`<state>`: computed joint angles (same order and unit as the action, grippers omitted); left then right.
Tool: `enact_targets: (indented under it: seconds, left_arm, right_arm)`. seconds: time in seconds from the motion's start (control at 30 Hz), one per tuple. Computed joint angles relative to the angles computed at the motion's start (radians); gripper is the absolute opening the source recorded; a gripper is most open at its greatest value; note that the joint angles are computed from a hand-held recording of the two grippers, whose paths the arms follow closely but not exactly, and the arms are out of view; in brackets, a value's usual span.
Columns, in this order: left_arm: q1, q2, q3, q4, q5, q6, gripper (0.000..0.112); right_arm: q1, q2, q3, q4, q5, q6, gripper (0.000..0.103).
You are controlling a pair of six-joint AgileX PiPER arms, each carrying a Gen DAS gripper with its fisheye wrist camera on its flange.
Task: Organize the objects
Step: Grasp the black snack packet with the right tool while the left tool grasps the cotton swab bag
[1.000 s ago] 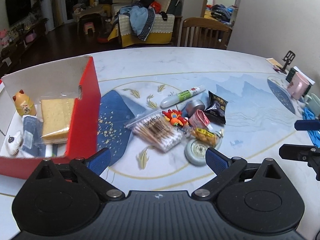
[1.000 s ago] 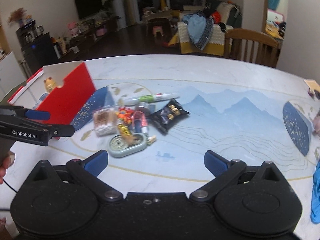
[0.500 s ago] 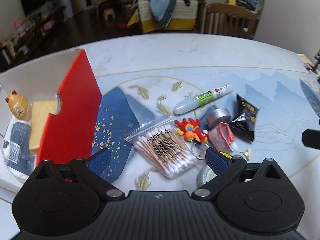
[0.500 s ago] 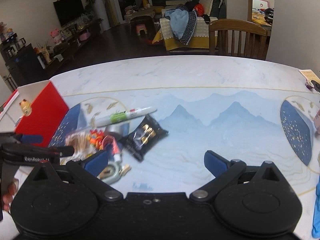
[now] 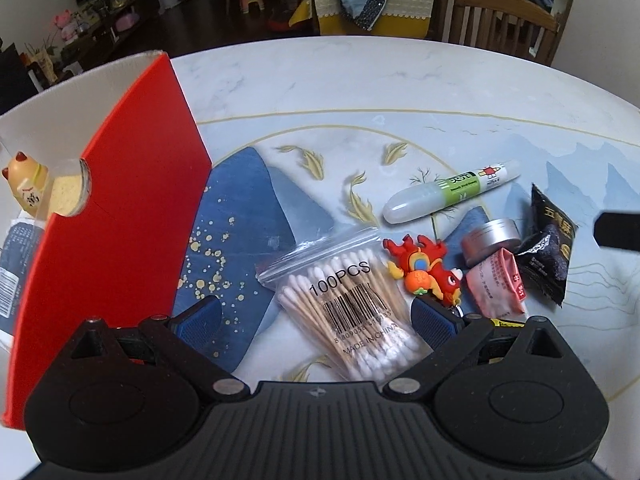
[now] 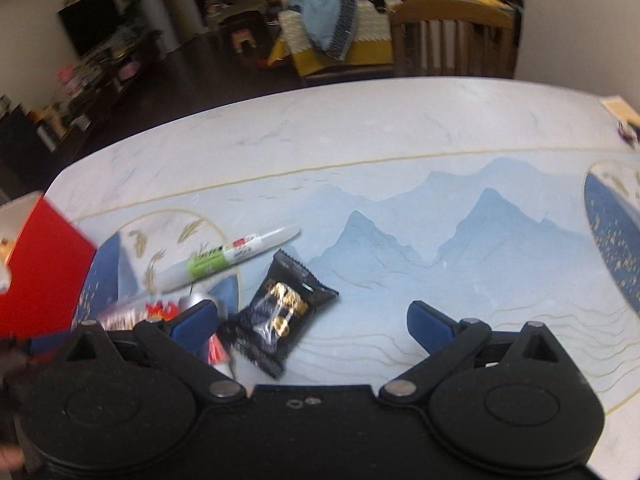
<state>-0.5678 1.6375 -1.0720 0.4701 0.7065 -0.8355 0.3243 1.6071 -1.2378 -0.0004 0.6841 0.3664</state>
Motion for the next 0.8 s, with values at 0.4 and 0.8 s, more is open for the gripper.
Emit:
enact_targets:
  seconds: [0.4, 0.8]
  left_arm:
    - [0.029, 0.027, 0.013, -0.020, -0.044, 0.027, 0.102]
    - [0.051, 0.000, 0.055, -0.054, -0.103, 0.085, 0.095]
  right_arm:
    - [0.055, 0.169, -0.116, -0.129, 0.049, 0.202, 0.093]
    - [0.057, 0.164, -0.088, -0.094, 0.041, 0.102, 0.075]
